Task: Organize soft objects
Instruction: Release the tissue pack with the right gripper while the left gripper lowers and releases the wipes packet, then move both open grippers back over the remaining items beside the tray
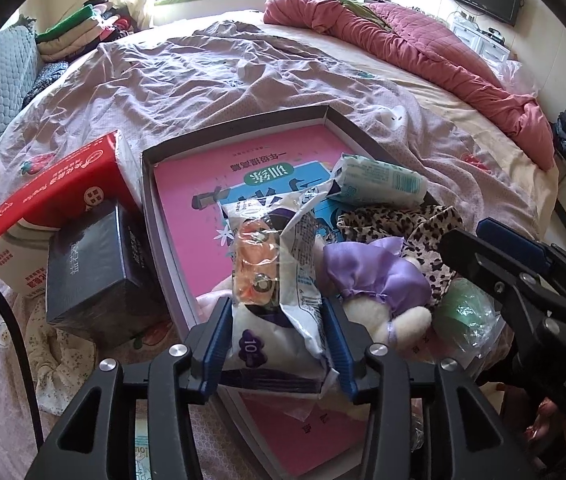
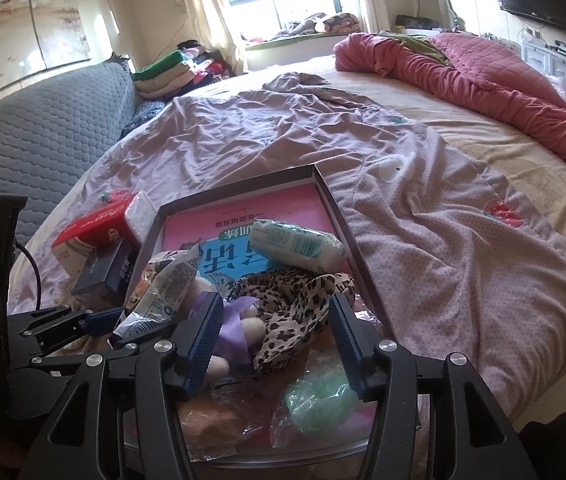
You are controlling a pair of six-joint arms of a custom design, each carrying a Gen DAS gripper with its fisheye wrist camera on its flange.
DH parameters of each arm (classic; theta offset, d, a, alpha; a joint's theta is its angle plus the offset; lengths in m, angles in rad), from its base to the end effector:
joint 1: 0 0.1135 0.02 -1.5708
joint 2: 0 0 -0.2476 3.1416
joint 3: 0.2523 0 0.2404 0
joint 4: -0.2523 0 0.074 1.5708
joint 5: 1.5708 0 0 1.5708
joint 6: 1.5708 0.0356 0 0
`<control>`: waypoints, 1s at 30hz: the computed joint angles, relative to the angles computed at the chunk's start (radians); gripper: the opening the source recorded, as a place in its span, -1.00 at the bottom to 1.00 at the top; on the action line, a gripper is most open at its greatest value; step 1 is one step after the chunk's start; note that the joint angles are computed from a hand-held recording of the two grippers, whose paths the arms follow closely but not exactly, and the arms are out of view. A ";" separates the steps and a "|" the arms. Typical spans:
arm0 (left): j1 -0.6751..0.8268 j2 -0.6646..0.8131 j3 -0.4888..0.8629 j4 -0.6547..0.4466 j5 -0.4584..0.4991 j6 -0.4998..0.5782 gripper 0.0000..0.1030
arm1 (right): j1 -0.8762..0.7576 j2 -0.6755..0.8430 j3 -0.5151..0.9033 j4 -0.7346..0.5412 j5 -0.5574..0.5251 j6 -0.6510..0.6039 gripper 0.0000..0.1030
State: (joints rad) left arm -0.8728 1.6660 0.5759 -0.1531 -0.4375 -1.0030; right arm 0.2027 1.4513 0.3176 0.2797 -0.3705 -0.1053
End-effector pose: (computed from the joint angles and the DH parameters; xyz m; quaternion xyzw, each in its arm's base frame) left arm 0.1649 -0.1731 0.0807 -0.0980 0.9588 -0.0017 0.2668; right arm 0.2068 0.0557 0.0930 -0.2050 0.8996 0.1891 0.3360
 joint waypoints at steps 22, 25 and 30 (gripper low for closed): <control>-0.048 -0.076 -0.010 -0.032 -0.044 -0.019 0.22 | -0.023 -0.073 -0.007 -0.040 0.025 0.010 0.38; -0.059 -0.089 -0.005 -0.044 -0.055 -0.025 0.25 | -0.025 -0.080 -0.008 -0.041 0.020 0.011 0.39; -0.070 -0.135 -0.022 -0.040 -0.055 -0.025 0.31 | -0.046 -0.096 -0.008 -0.050 0.013 0.013 0.41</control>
State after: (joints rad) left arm -0.9424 1.5308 0.5534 -0.1927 -0.4925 -1.0276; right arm 0.1566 1.3556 0.3094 0.2292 -0.3572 -0.0928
